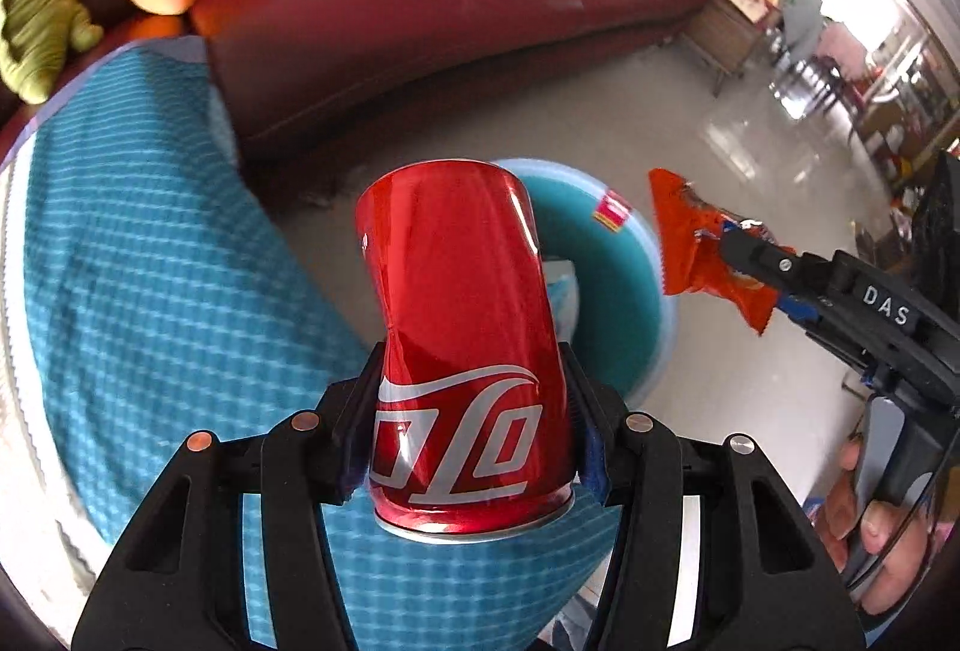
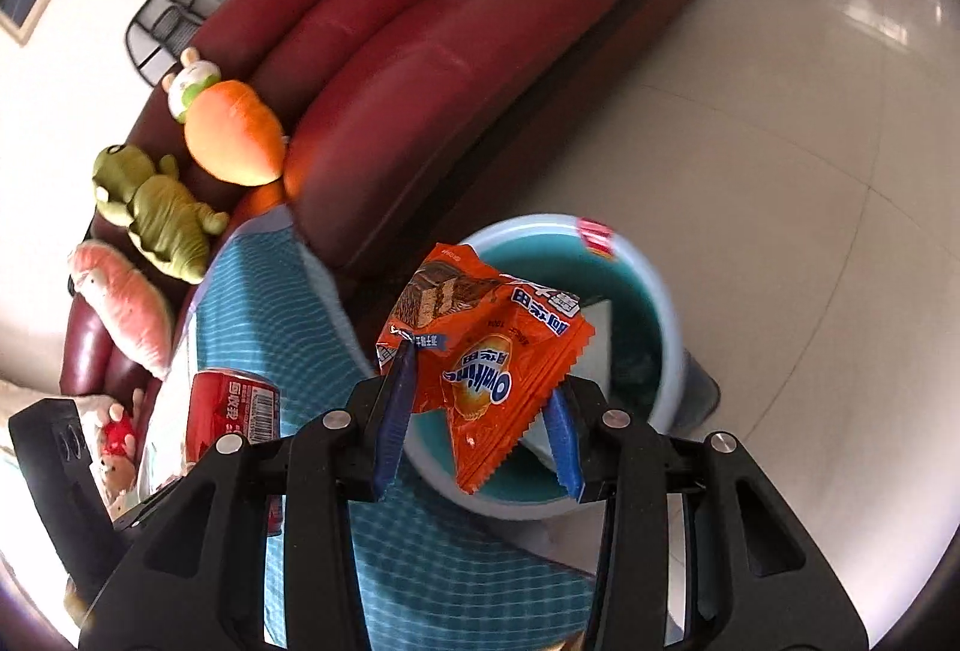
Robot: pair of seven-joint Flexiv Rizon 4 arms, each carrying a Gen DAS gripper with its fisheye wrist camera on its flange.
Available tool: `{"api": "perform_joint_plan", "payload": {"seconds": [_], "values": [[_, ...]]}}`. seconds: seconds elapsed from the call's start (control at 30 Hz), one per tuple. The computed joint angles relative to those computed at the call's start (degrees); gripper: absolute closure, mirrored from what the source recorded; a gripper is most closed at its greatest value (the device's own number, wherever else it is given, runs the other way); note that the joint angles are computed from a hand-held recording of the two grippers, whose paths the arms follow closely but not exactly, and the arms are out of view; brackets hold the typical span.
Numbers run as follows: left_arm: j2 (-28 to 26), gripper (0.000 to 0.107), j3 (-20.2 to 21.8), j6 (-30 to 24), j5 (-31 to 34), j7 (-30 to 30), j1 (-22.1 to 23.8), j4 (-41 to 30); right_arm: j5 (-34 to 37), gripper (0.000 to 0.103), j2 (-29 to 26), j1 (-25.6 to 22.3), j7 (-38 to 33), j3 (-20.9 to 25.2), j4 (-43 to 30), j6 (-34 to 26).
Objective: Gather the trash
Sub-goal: 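Carry the can with the left tool and the Ovaltine bag with the right tool over the bin, then open the left tool to drop the can while the right tool releases the Ovaltine bag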
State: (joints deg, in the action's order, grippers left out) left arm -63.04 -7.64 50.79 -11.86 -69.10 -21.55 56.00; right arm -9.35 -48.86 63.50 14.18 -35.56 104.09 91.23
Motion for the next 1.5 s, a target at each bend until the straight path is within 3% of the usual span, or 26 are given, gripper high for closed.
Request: {"api": "perform_joint_plan", "payload": {"seconds": [0.43,0.5,0.53,0.63,0.8,0.93,1.1,1.17,1.23,1.3,1.5], "values": [[-11.97,0.052,2.46,-11.00,1.05,-5.06,-4.47,-20.73,0.67,0.063,1.13,-2.44,-1.81,2.69,2.24,-0.36],[-13.68,0.044,2.93,-12.86,1.36,-5.94,-4.82,-23.92,0.14,0.063,1.35,-3.22,-1.98,3.45,1.98,-0.84],[-14.13,0.035,3.03,-13.30,1.55,-6.08,-4.84,-24.66,-0.26,0.063,1.47,-3.74,-2.11,3.95,1.69,-1.28],[-14.98,0.032,3.43,-12.69,2.32,-7.03,-5.22,-25.77,-1.84,0.063,1.62,-5.77,-2.37,5.78,0.32,-2.62],[-13.00,0.030,2.59,-11.02,2.48,-6.67,-4.09,-21.41,-4.25,0.063,1.37,-7.86,-1.56,7.66,-1.29,-3.62],[-10.33,0.021,1.83,-8.19,2.29,-5.87,-2.87,-15.82,-5.98,0.062,0.98,-10.02,-1.26,9.80,-2.92,-4.54],[-8.12,0.020,1.00,-5.64,1.57,-4.84,-1.79,-11.17,-8.32,0.062,0.99,-12.11,-0.99,12.00,-4.53,-6.06],[-7.32,0.020,0.87,-4.96,1.34,-4.71,-1.58,-9.60,-9.33,0.057,1.18,-13.05,-1.08,13.17,-5.11,-6.73],[-6.77,0.020,0.86,-4.74,1.14,-4.59,-1.26,-8.56,-10.27,0.039,1.32,-13.51,-0.57,13.67,-5.65,-7.77],[-6.34,0.020,0.90,-4.50,0.98,-4.61,-1.00,-7.79,-10.97,0.030,1.49,-13.87,0.51,14.06,-5.73,-7.93],[-3.61,0.020,0.57,-2.31,0.39,-4.85,0.49,-2.81,-13.62,0.027,2.44,-15.32,2.98,16.12,-6.58,-10.90]]}}
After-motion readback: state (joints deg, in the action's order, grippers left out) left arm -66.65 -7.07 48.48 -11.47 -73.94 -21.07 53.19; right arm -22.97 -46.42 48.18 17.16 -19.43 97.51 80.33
